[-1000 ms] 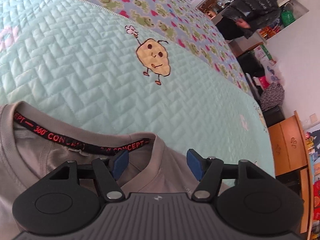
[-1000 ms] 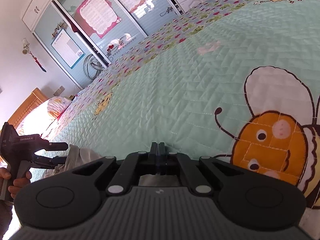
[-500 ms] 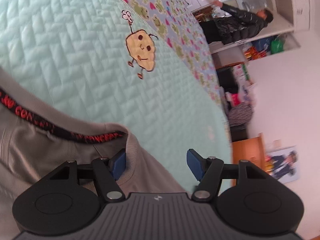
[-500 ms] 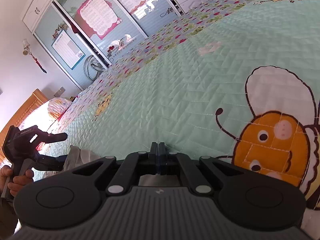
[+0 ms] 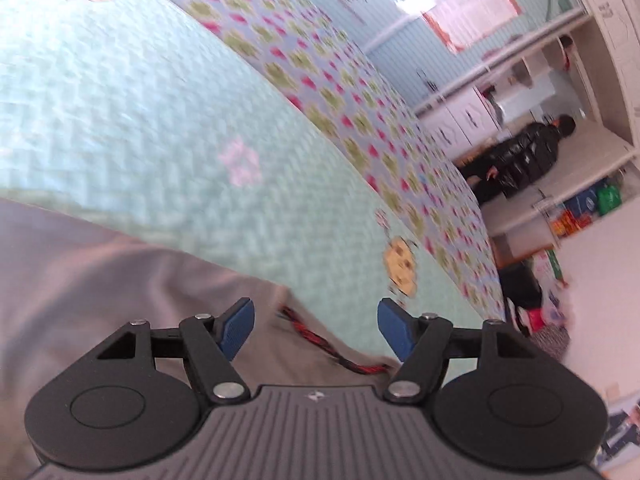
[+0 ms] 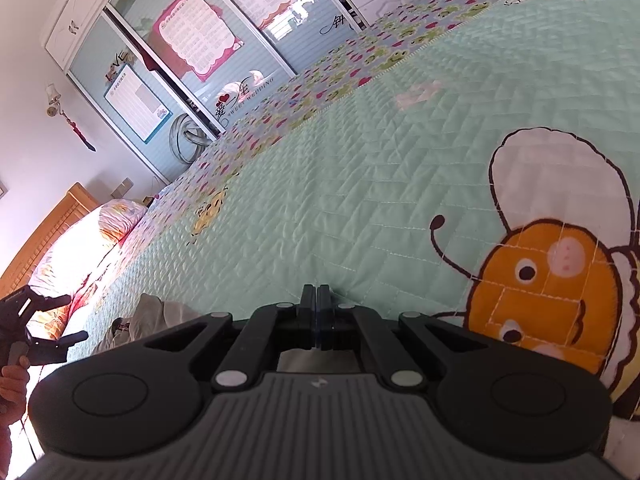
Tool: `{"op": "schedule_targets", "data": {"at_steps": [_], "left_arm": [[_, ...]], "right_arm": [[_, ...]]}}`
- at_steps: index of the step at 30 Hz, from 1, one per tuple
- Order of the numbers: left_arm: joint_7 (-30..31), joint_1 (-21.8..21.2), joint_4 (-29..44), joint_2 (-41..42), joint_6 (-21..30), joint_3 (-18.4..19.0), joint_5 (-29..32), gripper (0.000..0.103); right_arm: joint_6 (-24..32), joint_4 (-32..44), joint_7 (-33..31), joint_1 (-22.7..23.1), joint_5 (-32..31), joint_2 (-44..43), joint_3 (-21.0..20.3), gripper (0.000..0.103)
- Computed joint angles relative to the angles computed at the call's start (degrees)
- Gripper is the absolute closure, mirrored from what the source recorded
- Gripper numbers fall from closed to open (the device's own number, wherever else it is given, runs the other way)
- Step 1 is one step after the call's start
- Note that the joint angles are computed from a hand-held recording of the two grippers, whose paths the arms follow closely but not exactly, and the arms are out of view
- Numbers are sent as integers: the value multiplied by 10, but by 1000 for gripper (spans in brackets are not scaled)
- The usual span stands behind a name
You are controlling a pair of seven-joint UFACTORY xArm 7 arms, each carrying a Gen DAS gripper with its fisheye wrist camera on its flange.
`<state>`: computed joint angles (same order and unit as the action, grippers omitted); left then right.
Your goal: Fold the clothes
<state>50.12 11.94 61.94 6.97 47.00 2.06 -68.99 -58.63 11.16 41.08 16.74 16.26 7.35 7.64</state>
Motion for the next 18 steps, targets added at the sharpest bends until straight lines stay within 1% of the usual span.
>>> {"op": "schedule_targets", "data": {"at_steps": [2,6,9,10,11,13,15,16,18], "left_arm": [[8,2,-11,-5,-51,6,4,32],[19,13,2,11,-87,12,23,32],[30,37,18,18,-46,17,35,32],[37,41,15,14,-46,18,44,32],[50,42,9,7,-59,18,51,33],[83,41,-4,-3,-101,17,53,32],[99,45,-1,3,-139,21,36,32],[107,51,4,11,-148,21,16,32],[86,60,23,34,-156,23,15,32]], "right_arm": [[2,1,-3,3,6,0,1,103],[-2,2,-1,3,6,2,1,103],[-9,2,5,0,-1,6,0,103],[-10,2,6,0,-1,8,0,103],[-12,2,7,0,-1,9,0,103],[-14,2,8,-1,-3,11,-1,103],[-16,3,9,-2,-5,13,-1,103],[-16,3,8,-1,-3,13,-1,103],[-15,4,6,1,2,13,0,103]]}}
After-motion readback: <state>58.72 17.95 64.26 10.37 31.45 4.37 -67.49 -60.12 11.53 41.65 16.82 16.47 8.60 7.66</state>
